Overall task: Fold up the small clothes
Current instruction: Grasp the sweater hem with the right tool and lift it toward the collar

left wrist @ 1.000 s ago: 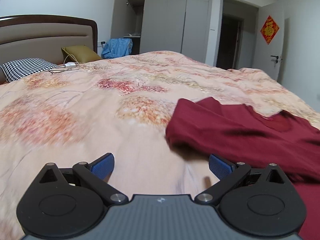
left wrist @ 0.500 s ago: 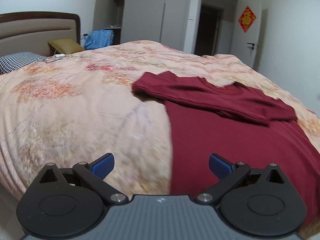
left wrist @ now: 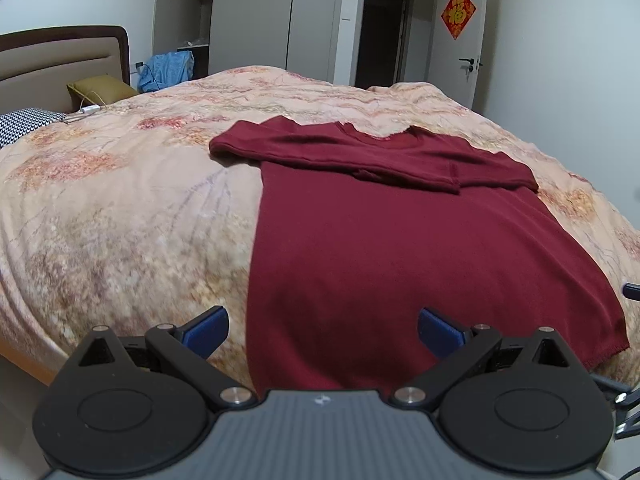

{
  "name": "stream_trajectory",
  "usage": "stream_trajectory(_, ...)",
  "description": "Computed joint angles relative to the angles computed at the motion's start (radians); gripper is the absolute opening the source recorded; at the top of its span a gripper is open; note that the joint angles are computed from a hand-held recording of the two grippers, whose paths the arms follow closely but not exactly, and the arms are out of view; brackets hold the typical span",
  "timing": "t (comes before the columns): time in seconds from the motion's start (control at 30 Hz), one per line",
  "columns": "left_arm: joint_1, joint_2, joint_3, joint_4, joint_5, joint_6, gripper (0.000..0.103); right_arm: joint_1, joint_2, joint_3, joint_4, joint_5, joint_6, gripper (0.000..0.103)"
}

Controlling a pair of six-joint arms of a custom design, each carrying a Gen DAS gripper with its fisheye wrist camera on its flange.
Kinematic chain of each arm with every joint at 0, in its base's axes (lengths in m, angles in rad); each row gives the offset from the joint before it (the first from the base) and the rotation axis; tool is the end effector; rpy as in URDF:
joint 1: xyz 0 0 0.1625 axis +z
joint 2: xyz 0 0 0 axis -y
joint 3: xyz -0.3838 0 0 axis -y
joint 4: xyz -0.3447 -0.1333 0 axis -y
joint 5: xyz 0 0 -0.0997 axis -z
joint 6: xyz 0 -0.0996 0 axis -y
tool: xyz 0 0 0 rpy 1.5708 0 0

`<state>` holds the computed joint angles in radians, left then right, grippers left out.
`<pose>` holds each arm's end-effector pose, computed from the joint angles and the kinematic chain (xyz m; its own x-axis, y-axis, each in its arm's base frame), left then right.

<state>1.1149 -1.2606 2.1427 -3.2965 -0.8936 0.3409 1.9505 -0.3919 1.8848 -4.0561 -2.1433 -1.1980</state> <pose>-0.0270 -0.4996 0.2847 -0.7558 0.1268 -0.6423 0.5787 0.5883 -0.5648 0.2613 -0.4407 0.0032 -0.1569 -0.4329 0.8877 -0.9574 0.2872 -0.0292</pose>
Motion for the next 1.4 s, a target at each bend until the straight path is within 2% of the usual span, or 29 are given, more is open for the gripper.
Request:
stream_trajectory(0.13,-0.01,-0.01,0.016,0.013,0.002,-0.039,0.103,-0.006,0.058,-0.047,-0.036,-0.004,-0.147,0.102)
stream_trajectory(0.23,-0.018,-0.013,0.021,0.026,0.005,-0.071,0.103,-0.012,0.103,-0.099,-0.063,-0.026,-0.214,0.102)
stream_trajectory(0.4,-0.034,-0.016,0.018,0.062,0.021,-0.115,0.103,-0.016,0.159,-0.182,-0.071,-0.078,-0.233,0.102)
stream_trajectory(0.57,-0.035,-0.01,0.005,0.086,0.032,-0.123,0.103,-0.023,0.185,-0.19,-0.146,-0.043,-0.265,0.101)
stream_trajectory(0.67,-0.032,-0.009,-0.001,0.097,0.033,-0.125,0.103,-0.032,0.14,-0.13,-0.133,0.032,-0.204,0.087)
stream_trajectory(0.77,-0.031,-0.01,-0.001,0.099,0.033,-0.119,0.103,-0.039,0.089,-0.072,-0.11,0.111,-0.154,0.067)
stream_trajectory(0.83,-0.03,-0.011,-0.001,0.098,0.034,-0.115,0.103,-0.04,0.063,-0.042,-0.091,0.156,-0.145,0.049)
stream_trajectory(0.87,-0.031,-0.012,0.0,0.099,0.034,-0.116,0.103,-0.039,0.05,-0.03,-0.078,0.174,-0.142,0.045)
stream_trajectory(1.0,-0.03,-0.015,0.003,0.102,0.033,-0.116,0.103,-0.034,0.001,-0.005,0.0,0.207,-0.085,0.017)
stream_trajectory(1.13,-0.031,-0.019,0.009,0.1,0.036,-0.111,0.103,-0.012,-0.042,-0.002,0.074,0.205,0.056,0.015)
stream_trajectory(1.27,-0.035,-0.022,0.017,0.091,0.042,-0.101,0.103,0.005,-0.099,-0.021,0.211,0.196,0.241,0.015)
stream_trajectory(1.4,-0.045,-0.026,0.051,-0.004,0.028,-0.053,0.103,0.007,-0.145,-0.042,0.31,0.207,0.41,0.015)
